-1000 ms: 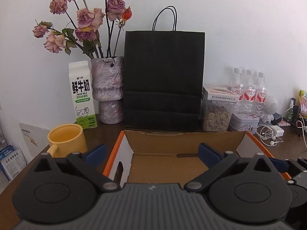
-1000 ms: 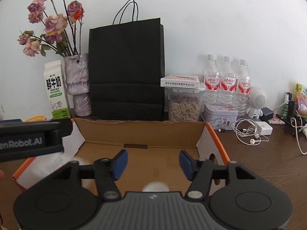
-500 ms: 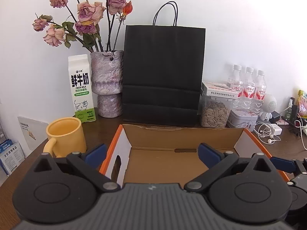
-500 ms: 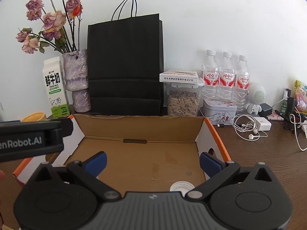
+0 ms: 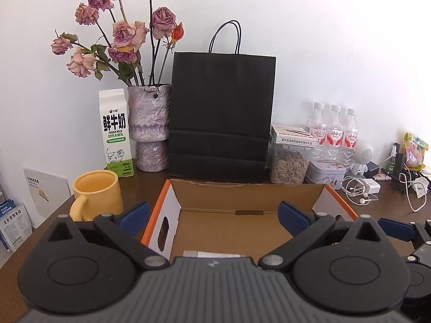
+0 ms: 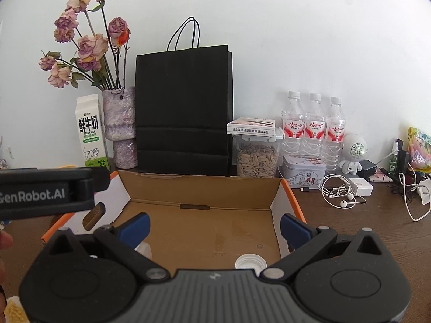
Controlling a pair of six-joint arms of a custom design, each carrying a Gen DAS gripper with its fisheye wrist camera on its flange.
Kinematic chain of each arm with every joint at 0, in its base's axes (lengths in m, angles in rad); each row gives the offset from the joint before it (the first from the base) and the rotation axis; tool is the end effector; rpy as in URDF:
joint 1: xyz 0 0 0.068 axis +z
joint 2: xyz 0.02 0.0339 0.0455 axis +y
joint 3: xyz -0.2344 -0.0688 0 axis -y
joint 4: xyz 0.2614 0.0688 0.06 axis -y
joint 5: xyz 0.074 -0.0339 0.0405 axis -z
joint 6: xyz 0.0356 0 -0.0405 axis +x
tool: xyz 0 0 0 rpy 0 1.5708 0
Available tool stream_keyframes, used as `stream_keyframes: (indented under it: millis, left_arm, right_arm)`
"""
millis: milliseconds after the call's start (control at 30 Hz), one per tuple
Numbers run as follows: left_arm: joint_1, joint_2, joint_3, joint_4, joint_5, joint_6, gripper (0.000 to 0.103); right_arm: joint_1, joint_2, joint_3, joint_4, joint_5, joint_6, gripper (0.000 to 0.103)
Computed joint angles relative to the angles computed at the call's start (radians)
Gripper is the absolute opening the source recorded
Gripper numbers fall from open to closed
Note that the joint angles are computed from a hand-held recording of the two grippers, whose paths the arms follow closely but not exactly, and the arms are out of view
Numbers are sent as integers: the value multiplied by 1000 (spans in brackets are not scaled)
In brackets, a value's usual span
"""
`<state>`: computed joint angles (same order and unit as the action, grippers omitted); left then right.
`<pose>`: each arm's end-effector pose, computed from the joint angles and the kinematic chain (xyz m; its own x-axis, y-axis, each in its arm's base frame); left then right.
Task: Organize objects
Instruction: 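Carry cap and container into the cardboard box and release both, then grasp the plush sheep with the left tool while right tool grasps navy pouch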
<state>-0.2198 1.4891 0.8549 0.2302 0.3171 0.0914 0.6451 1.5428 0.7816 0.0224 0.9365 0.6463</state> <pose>0.3354 -0.0863 0.1982 -0.3376 0.1643 -0.9268 0.5200 0.8533 -0.0381 0.2684 0.1661 0.1469 -0.3576 0.1776 -0.9168 0.4194 0.9077 0.0122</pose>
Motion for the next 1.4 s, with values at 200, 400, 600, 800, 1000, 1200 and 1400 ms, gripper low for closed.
stream_keyframes:
  millis: [200,400,600,800,1000,1200,1400]
  left_arm:
    - [51,-133,-140,-49,62,37,103]
    - [104,-257,-243,-100,84,94,103]
    - [178,-368,-312,-164,131,149,103]
    - [268,-437,-356,-228,176,215,103]
    - [374,-475,-372,-305,253,291,103]
    - [459,-473,-367,-359,303,358,103]
    - [518,-444,-352,-385,335,394,103]
  right_arm:
    - [111,-92,-80,-143,68,160,103]
    - [269,-127,-105,-415,140,444,103]
    - [410,-77,-90,-690,133,779,103]
    - [520,-25,-88,-903,91,1052,103]
    - [522,-22,-137,-895,3,1069,103]
    - [441,-58,-226,-723,-73,948,103]
    - [389,-95,-282,-614,-63,899,103]
